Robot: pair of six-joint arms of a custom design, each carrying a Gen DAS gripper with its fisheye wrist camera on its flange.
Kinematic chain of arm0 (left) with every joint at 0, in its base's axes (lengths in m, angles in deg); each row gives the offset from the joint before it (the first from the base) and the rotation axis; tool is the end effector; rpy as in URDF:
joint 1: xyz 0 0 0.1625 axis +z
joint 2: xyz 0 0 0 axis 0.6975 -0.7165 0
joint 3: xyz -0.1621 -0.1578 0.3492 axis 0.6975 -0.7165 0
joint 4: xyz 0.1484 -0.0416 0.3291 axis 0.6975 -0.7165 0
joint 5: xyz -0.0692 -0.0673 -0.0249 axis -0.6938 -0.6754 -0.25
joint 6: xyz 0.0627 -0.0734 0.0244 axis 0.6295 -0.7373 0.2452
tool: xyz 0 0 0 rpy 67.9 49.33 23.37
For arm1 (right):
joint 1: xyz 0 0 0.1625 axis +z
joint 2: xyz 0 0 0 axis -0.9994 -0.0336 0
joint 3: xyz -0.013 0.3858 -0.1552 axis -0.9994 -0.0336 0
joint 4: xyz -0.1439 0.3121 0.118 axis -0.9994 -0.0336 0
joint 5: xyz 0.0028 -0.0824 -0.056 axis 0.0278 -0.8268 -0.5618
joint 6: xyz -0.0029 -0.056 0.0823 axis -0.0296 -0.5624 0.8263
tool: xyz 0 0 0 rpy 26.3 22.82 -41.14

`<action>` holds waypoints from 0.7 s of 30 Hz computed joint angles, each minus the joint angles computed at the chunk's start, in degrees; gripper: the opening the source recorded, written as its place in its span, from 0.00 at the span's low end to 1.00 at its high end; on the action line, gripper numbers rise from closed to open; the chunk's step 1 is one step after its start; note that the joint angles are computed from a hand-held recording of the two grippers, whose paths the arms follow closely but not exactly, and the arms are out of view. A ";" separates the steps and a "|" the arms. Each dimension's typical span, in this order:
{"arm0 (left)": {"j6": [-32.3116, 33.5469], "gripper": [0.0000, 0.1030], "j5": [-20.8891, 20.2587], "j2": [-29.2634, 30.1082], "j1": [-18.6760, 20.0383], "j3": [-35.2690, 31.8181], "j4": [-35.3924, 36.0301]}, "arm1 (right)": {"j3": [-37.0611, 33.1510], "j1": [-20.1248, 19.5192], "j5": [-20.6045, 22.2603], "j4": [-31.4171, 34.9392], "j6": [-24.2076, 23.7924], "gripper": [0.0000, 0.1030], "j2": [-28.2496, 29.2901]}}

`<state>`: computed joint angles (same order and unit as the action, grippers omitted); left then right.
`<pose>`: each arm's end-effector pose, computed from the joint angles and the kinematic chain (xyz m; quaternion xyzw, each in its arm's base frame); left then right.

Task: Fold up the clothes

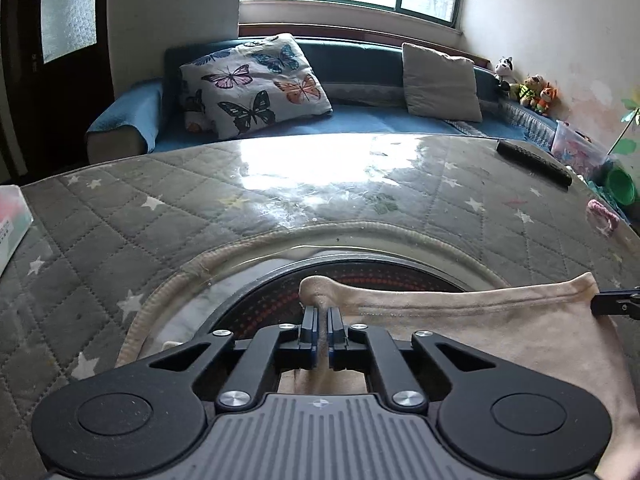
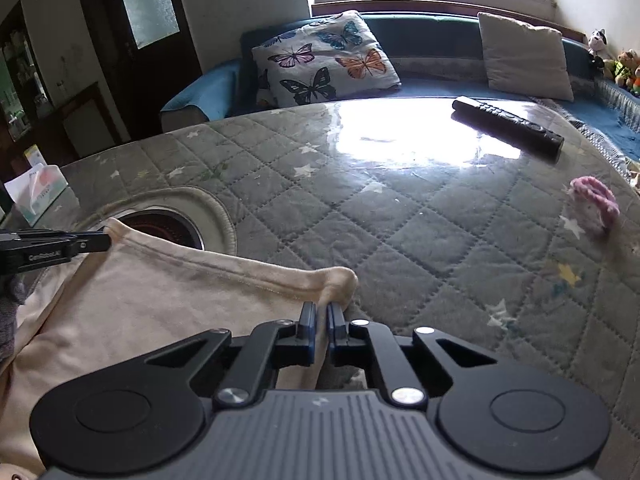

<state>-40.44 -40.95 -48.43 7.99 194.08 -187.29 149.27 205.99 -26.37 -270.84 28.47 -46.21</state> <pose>0.0245 -0.3317 0.3416 0.0280 0.8344 -0.4127 0.3643 0.3396 -0.4414 -0.0488 0.3479 -0.8966 0.2012 0.1858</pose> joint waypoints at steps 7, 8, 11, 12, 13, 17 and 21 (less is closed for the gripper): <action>0.21 0.28 -1.44 -1.46 0.67 -0.40 0.97 | 0.21 -0.17 0.09 1.02 0.59 0.12 -0.55; 0.99 0.25 -2.05 -1.15 1.00 -0.38 0.18 | 0.12 -0.17 0.20 1.46 0.52 0.12 -0.55; 3.56 0.05 -2.07 0.80 1.88 0.15 -4.00 | -0.45 0.21 -0.08 1.51 -0.44 0.08 -0.07; 4.30 0.04 -1.43 1.25 1.91 0.60 -5.99 | -0.80 0.42 -0.26 1.34 -1.02 0.04 0.16; 4.89 0.04 -0.51 1.51 1.67 1.02 -7.67 | -1.17 0.59 -0.32 1.22 -1.41 0.04 0.37; 6.13 0.04 1.98 0.85 1.20 1.17 -12.24 | -4.42 1.27 0.03 1.01 -3.28 0.03 1.77; 9.40 0.04 3.09 2.23 2.92 -0.10 -17.67 | -10.15 2.03 0.23 2.00 -4.85 0.03 4.70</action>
<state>-31.05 -37.86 -46.20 10.91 193.99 -204.96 139.13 208.01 -26.13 -268.85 23.62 -41.51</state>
